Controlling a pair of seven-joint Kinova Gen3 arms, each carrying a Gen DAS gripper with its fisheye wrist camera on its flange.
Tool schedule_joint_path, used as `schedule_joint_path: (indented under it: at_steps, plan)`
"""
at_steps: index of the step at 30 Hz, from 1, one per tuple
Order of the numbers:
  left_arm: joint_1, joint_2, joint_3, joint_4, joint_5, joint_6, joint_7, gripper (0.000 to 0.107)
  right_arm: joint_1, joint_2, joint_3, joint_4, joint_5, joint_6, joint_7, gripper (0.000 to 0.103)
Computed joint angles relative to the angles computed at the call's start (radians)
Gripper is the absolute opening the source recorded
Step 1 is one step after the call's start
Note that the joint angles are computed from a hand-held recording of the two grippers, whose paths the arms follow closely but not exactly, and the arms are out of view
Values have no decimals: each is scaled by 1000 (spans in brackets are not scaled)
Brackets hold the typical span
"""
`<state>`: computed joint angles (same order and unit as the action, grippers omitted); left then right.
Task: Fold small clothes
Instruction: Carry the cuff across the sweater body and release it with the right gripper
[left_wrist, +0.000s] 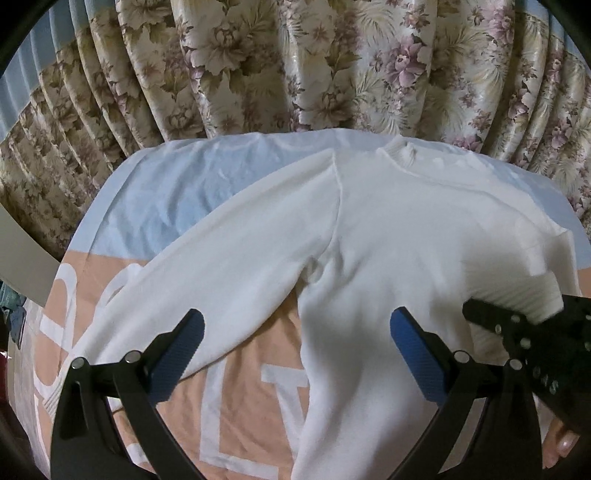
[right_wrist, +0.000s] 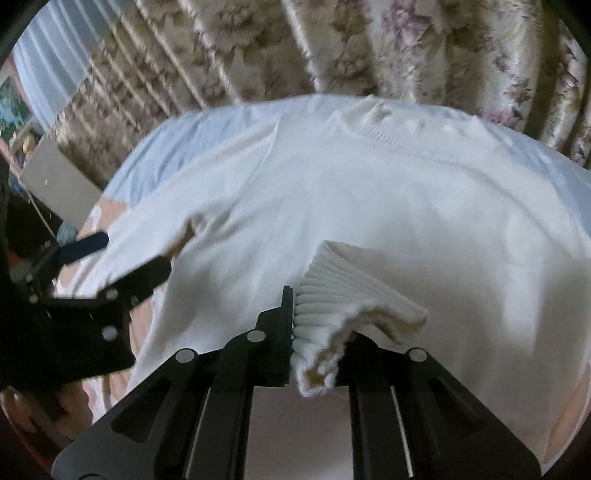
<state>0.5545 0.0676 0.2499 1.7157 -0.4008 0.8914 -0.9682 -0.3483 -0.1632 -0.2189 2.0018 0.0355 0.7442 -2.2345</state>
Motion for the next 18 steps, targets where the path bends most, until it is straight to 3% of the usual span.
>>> schedule_joint_path:
  at_steps: [2, 4, 5, 10, 12, 18]
  plan:
    - [0, 4, 0, -4, 6, -3, -6, 101, -10, -22, 8, 0, -21, 18, 35, 26]
    - [-2, 4, 0, -4, 16, -11, -12, 101, -9, -72, -4, 10, -15, 32, 43, 56]
    - [-1, 6, 0, -5, 20, -14, -13, 101, -2, -102, -17, 16, -3, 47, 35, 60]
    - [24, 34, 12, -18, 41, -34, -29, 101, 53, -220, -68, 58, 23, 120, -16, 61]
    - [39, 50, 16, -20, 59, -50, -44, 101, 94, -261, -101, 77, 47, 156, -65, 54]
    - [77, 104, 12, -28, 124, -75, -90, 101, 155, -344, -121, 125, 63, 206, -122, 53]
